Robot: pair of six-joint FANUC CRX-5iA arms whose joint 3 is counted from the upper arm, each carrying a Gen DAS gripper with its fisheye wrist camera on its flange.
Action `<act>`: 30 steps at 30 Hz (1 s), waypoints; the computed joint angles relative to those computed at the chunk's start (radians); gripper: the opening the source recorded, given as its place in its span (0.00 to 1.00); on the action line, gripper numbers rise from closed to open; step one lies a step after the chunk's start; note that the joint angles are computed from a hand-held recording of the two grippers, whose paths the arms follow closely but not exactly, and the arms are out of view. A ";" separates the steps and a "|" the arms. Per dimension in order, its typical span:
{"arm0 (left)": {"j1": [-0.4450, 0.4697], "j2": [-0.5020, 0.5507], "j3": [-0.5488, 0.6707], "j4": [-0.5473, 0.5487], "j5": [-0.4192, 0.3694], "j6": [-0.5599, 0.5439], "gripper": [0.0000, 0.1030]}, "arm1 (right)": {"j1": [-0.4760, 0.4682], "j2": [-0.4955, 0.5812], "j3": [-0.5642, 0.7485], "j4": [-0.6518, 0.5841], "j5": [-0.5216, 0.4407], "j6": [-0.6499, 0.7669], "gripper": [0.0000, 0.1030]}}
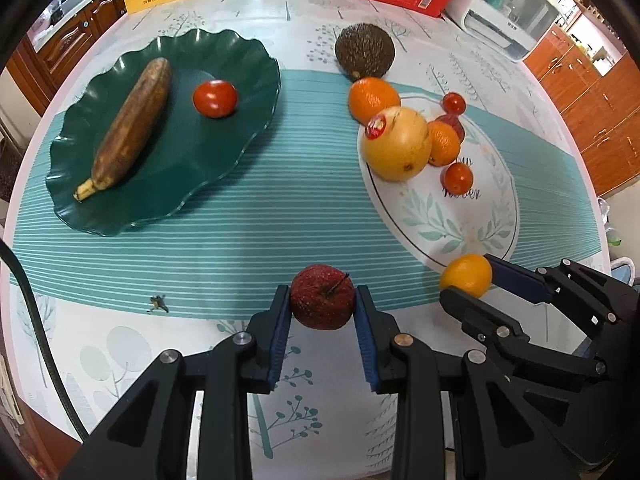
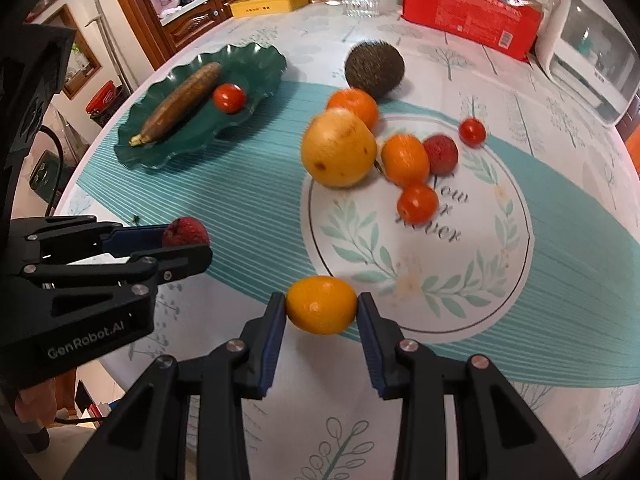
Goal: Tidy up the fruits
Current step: 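Carry the apple with the left tool onto the green plate while the right tool carries the orange there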
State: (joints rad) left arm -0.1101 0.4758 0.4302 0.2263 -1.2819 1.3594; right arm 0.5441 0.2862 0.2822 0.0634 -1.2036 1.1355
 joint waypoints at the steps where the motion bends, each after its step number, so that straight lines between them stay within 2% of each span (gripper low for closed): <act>1: 0.000 0.001 0.011 -0.006 -0.007 0.000 0.29 | 0.002 0.002 0.009 0.002 -0.002 0.004 0.35; 6: -0.004 0.002 0.066 -0.052 -0.028 0.004 0.29 | 0.008 0.023 0.079 -0.002 -0.025 0.035 0.35; 14: 0.023 0.018 0.167 -0.073 -0.038 -0.012 0.29 | 0.031 0.077 0.209 0.074 -0.056 0.105 0.35; 19: 0.046 0.037 0.264 -0.114 -0.034 -0.015 0.29 | 0.028 0.141 0.339 0.104 -0.070 0.141 0.35; 23: 0.061 0.092 0.394 -0.162 -0.054 0.000 0.29 | 0.022 0.210 0.467 0.114 -0.089 0.158 0.35; 30: 0.096 0.246 0.695 -0.205 -0.164 0.026 0.29 | 0.022 0.349 0.710 0.143 -0.111 0.195 0.35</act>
